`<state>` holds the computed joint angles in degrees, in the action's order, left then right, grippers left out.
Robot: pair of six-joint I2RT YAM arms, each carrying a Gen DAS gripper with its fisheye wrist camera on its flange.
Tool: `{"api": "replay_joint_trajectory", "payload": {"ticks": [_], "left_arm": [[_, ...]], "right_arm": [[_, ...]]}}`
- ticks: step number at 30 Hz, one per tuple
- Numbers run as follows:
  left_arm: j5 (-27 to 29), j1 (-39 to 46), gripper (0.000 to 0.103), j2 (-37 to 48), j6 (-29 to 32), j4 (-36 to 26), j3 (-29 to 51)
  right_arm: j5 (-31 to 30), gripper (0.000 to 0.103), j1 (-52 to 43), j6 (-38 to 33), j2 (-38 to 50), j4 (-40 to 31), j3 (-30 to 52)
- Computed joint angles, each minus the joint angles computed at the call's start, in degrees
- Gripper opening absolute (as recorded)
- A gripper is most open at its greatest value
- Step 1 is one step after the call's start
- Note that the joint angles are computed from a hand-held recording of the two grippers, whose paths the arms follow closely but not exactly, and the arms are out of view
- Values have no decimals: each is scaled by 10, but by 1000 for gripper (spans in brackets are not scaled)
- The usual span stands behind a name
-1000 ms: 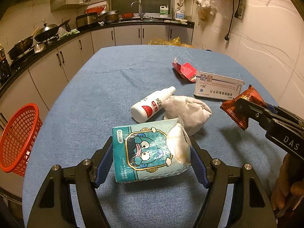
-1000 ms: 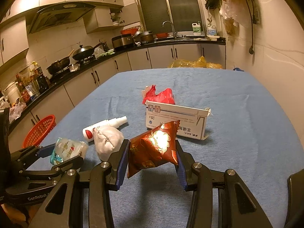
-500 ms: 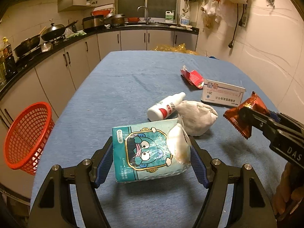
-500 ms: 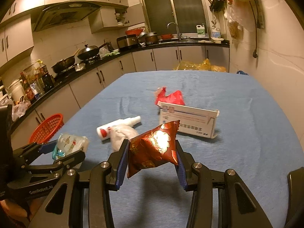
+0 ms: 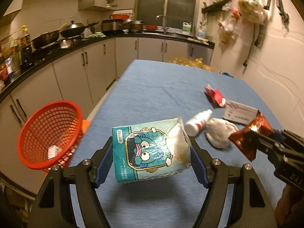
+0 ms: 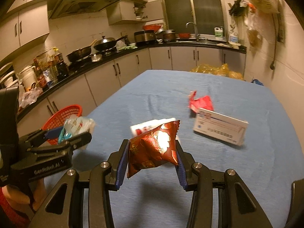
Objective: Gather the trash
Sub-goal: 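Lift the tissue pack and snack bag and carry them toward the red basket, then open both tools to drop the tissue pack and snack bag into the basket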
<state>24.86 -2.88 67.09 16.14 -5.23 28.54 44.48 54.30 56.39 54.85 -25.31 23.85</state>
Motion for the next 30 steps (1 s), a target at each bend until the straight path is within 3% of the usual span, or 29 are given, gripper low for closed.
{"api": "replay_joint_trajectory", "payload": {"ticks": [13,30], "left_arm": [[51,140,73,84,29,-3,76],[66,283,73,279,35,8,228]], "right_arm": [[-119,49,-76,-139,164,135,108],[-186,50,-94,-236,376,150,336]]}}
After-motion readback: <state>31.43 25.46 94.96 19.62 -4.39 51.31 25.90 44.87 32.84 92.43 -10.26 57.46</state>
